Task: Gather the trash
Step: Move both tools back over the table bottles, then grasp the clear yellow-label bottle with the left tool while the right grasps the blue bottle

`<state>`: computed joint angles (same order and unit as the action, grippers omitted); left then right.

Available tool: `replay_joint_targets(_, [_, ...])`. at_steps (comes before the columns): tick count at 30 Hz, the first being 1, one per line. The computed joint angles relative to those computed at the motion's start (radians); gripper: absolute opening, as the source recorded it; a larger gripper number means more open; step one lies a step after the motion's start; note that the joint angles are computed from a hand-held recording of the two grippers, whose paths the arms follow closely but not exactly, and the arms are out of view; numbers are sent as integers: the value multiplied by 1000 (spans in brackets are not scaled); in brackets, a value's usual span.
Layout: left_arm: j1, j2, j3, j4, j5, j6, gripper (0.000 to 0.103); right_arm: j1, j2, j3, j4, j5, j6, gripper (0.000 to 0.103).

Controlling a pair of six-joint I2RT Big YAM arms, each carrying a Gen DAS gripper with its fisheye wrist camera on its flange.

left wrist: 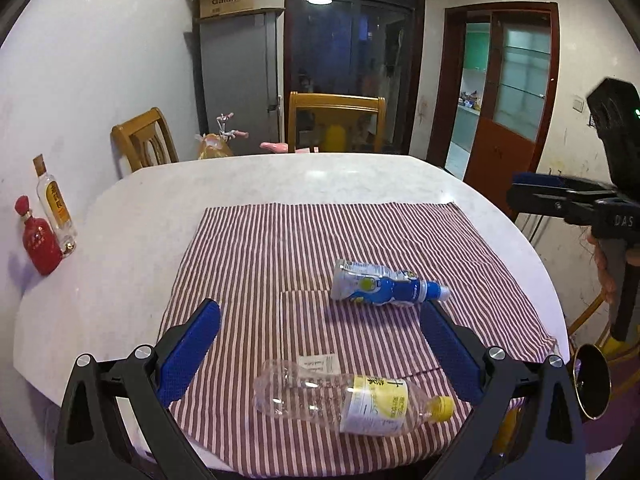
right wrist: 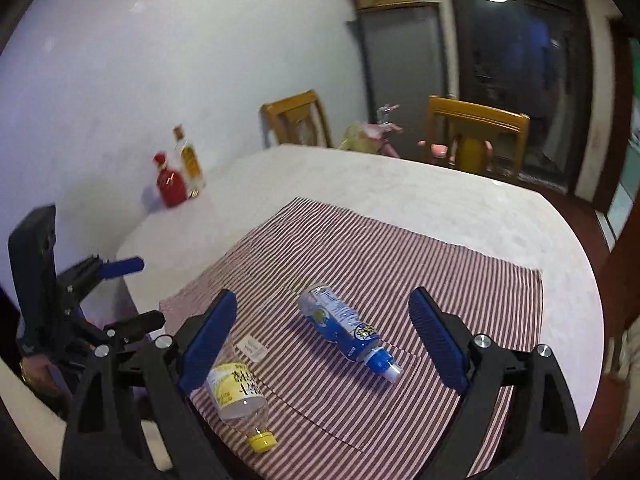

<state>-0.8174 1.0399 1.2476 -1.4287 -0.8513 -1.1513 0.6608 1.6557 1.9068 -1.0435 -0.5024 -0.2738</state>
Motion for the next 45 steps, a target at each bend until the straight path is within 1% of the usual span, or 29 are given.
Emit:
replay_joint_targets(3, [0, 8, -5, -15, 20, -20, 97, 29, 41, 60, -76, 31, -131, 88])
replay_joint_targets(5, [-10, 11, -7, -39, 40, -55, 97, 46, 93, 119, -148, 56, -251, 88])
replay_joint_targets(6, [-14, 9, -12, -49, 52, -76, 97, 55, 119, 146, -180, 69, -296, 89])
replay_joint_targets(7, [-18, 8, -19, -58, 64, -99, 97, 68, 168, 198, -242, 89, -371, 88])
replay_joint_targets(8, [-22, 5, -23, -66, 74, -116, 97, 80, 200, 229, -286, 109, -421, 88])
replay_joint_targets(9, [-24, 2, -33, -70, 99, -139, 97, 95, 240, 261, -318, 145, -467, 88])
replay_joint_targets(10, [-26, 0, -38, -72, 114, -152, 97, 111, 265, 269, -314, 195, -490, 88])
replay_joint_targets(11, [-29, -1, -43, -78, 134, -175, 97, 122, 299, 294, -329, 233, -511, 86])
replay_joint_targets(12, [-34, -2, -47, -85, 149, -200, 97, 130, 330, 318, -345, 257, -528, 78])
replay_joint_targets(13, [-39, -1, -54, -86, 158, -223, 97, 139, 363, 347, -360, 281, -536, 76])
replay_joint_targets(15, [-37, 0, -71, -76, 195, -252, 97, 148, 442, 436, -429, 306, -533, 75])
replay_joint_targets(19, [5, 14, -105, -6, 307, -254, 97, 160, 552, 557, -508, 339, -505, 73])
replay_joint_targets(20, [17, 23, -110, 5, 332, -268, 97, 162, 574, 590, -530, 347, -495, 71])
replay_joint_targets(21, [30, 32, -113, 16, 359, -277, 97, 163, 599, 624, -556, 353, -480, 63])
replay_joint_targets(22, [43, 43, -114, 24, 384, -274, 97, 159, 629, 670, -592, 351, -469, 59])
replay_joint_targets(23, [52, 51, -115, 31, 401, -271, 97, 159, 659, 724, -625, 345, -455, 58])
replay_joint_targets(24, [65, 60, -118, 40, 423, -265, 97, 157, 663, 729, -630, 338, -438, 57])
replay_joint_targets(26, [106, 79, -132, 81, 494, -241, 97, 154, 670, 739, -642, 331, -416, 57])
replay_joint_targets(27, [119, 85, -140, 96, 517, -236, 98, 154, 660, 720, -631, 331, -418, 57])
replay_joint_targets(29, [159, 70, -171, 168, 558, -241, 98, 154, 626, 656, -587, 331, -423, 57])
replay_joint_targets(30, [179, 66, -176, 187, 569, -244, 98, 153, 609, 624, -566, 329, -425, 57])
replay_joint_targets(32, [203, 79, -171, 189, 562, -242, 98, 147, 582, 576, -542, 317, -426, 57])
replay_joint_targets(35, [247, 108, -157, 211, 576, -217, 98, 137, 571, 551, -537, 292, -421, 57])
replay_joint_targets(36, [267, 121, -145, 214, 583, -197, 98, 133, 591, 597, -563, 284, -420, 57])
replay_joint_targets(38, [298, 157, -126, 223, 606, -156, 97, 124, 589, 605, -582, 272, -420, 57])
replay_joint_targets(41, [317, 200, -104, 229, 627, -122, 97, 110, 610, 655, -619, 259, -413, 57])
replay_joint_targets(45, [335, 257, -76, 237, 647, -66, 97, 97, 622, 684, -645, 263, -407, 57])
